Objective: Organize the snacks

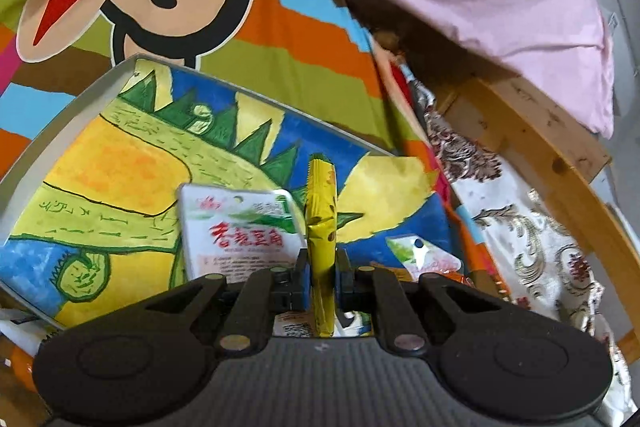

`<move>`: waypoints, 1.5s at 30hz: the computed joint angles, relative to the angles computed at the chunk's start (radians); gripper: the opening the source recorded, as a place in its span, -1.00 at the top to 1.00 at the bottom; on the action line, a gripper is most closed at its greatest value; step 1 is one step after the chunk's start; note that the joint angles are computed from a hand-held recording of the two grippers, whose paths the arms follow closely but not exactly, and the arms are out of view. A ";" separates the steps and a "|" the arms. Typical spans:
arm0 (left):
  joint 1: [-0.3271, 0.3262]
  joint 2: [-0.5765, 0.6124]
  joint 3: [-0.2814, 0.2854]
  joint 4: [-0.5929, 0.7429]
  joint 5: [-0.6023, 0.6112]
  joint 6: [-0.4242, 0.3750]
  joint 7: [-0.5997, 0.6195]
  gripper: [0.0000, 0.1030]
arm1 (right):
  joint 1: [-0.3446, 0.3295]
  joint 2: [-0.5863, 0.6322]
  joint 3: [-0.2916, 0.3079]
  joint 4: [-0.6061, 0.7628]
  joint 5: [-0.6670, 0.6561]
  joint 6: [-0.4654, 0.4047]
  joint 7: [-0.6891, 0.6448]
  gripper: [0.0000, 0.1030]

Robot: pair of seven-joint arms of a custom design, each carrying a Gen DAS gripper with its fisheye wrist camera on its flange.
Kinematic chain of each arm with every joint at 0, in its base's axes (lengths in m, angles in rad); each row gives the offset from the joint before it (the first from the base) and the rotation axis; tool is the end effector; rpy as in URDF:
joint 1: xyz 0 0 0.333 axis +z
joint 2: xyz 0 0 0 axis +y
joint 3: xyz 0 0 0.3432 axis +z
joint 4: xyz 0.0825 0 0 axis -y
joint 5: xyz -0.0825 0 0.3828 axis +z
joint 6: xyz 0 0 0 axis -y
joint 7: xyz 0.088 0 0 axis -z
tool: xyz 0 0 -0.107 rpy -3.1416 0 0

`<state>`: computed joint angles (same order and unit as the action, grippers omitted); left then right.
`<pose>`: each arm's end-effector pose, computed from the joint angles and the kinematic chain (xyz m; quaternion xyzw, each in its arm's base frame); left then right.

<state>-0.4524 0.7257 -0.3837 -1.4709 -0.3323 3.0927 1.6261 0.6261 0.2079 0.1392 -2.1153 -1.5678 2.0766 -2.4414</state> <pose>0.6042 -0.4981 0.3961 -0.5081 0.7260 -0.4634 0.0070 0.4562 0.3640 0.3619 -0.4380 0.6977 -0.4714 0.3149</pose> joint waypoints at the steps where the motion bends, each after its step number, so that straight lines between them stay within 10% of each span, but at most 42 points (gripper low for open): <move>1: -0.017 -0.001 0.026 0.007 0.006 -0.011 -0.013 0.72 | -0.002 0.001 -0.001 0.000 -0.007 0.010 0.003 0.01; 9: -0.156 -0.015 0.234 0.029 0.105 -0.072 -0.186 0.33 | -0.005 0.005 -0.004 0.005 -0.010 0.023 0.010 -0.11; 14: -0.173 -0.030 0.271 0.003 0.148 -0.064 -0.287 -0.29 | -0.001 -0.001 -0.001 0.005 0.003 0.016 0.018 -0.30; 28: -0.218 -0.220 0.352 -0.247 0.202 0.123 -0.330 -0.87 | 0.042 -0.111 0.060 -0.021 0.019 -0.120 -0.032 -0.81; 45: -0.185 -0.598 0.261 -0.739 -0.057 0.502 -0.057 -0.99 | 0.176 -0.174 0.194 0.026 0.031 -0.386 -0.112 -0.99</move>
